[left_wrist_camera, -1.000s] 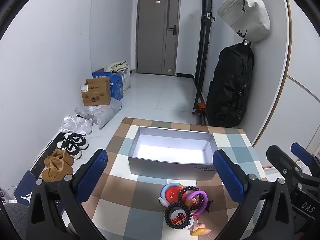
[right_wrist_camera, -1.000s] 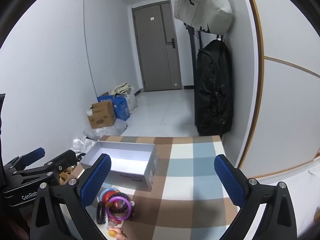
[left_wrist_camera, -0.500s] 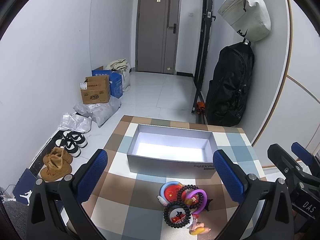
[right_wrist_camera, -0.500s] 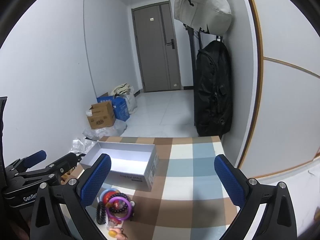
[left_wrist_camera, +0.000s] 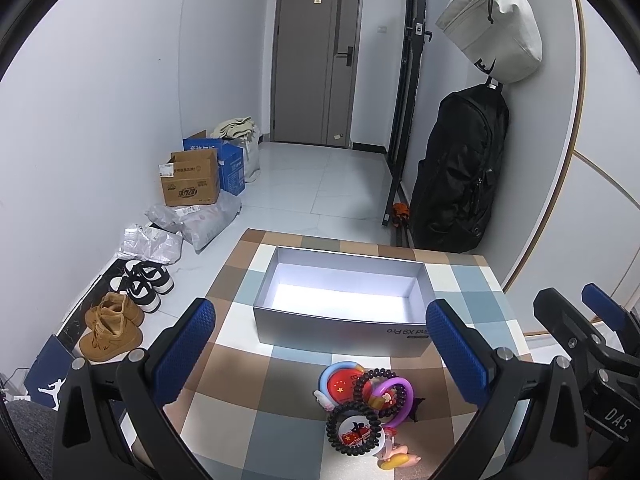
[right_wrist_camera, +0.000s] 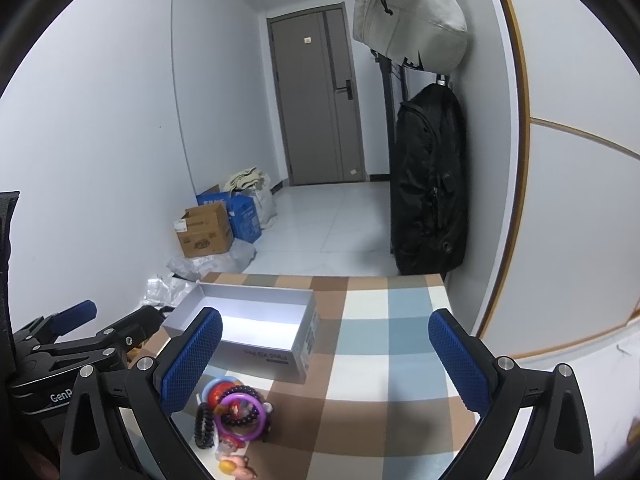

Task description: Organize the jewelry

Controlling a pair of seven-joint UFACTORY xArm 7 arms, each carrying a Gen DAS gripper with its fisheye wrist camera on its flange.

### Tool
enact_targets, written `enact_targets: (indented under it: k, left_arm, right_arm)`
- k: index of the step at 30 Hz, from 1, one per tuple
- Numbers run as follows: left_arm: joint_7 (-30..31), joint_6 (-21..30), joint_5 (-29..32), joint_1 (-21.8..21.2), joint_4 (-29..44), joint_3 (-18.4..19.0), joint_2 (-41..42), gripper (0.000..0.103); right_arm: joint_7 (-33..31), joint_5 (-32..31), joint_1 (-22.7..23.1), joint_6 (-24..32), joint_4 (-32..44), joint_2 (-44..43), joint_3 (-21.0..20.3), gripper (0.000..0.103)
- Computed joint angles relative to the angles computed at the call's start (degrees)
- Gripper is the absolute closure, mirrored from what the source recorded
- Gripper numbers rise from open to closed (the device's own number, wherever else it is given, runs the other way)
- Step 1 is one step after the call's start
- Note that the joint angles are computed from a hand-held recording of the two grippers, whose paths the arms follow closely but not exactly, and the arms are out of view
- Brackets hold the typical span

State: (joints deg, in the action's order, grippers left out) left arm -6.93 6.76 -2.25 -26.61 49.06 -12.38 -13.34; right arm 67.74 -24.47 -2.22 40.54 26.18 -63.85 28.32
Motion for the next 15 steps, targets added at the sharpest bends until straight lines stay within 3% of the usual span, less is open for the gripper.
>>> enact_targets:
  k: [15]
  left_arm:
    - [-0.10, -0.39, 0.19, -0.29, -0.34, 0.05, 0.05, 0.001]
  right_arm:
    - [0.41, -0.44, 0.13, -0.05, 0.04, 0.18, 0.44, 0.000]
